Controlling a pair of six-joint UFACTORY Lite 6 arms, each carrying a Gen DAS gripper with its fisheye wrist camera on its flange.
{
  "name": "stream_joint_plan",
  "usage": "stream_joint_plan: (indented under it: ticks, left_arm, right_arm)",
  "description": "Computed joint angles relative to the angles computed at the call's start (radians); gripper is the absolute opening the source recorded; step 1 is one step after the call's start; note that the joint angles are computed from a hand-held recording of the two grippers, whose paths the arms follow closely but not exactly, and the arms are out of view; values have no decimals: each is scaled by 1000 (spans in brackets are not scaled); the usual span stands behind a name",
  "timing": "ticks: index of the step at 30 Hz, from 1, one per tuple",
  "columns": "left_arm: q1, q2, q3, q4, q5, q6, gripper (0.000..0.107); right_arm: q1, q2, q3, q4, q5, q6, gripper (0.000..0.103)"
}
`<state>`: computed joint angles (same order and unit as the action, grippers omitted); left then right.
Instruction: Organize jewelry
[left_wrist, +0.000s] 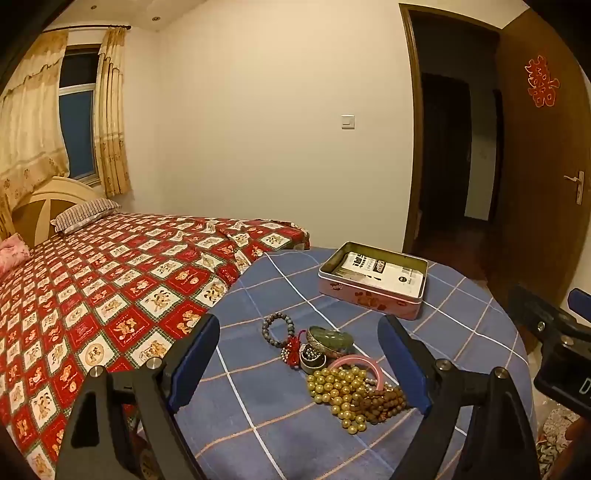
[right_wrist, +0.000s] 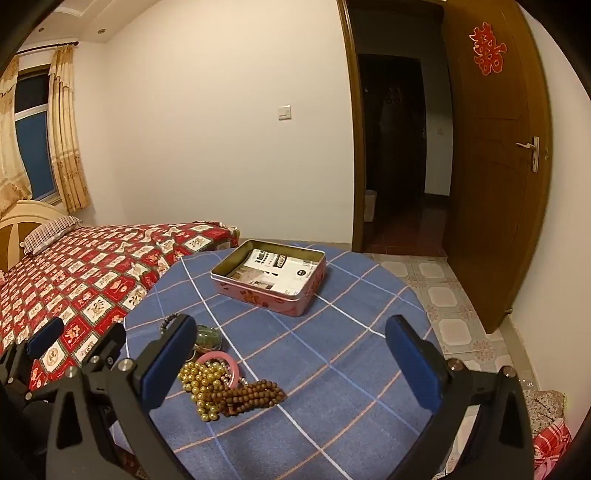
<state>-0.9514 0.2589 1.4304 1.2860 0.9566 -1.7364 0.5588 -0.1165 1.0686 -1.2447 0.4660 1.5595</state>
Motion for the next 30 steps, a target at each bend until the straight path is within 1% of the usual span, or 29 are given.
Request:
stream_joint_plan:
  ticks: [4,5,20,27,30]
  left_arm:
    - [4,-11,-14,6,-5,-5,88]
    - [1,9,16,-4,3,10,88]
    - [1,15,25,4,3,16,88]
    - [-8,11,25,6,13,15,88]
    - [-8,11,25,6,15,15,88]
  right_arm:
    - [2,-4,-6,-1,1,3,103]
    - [2,-3,-5,-2,0,3,103]
    - [6,0,0,9,5,-5,103]
    - [12,-1,-14,-26,7,36,103]
    - [10,-2,-10,-7,5,16,103]
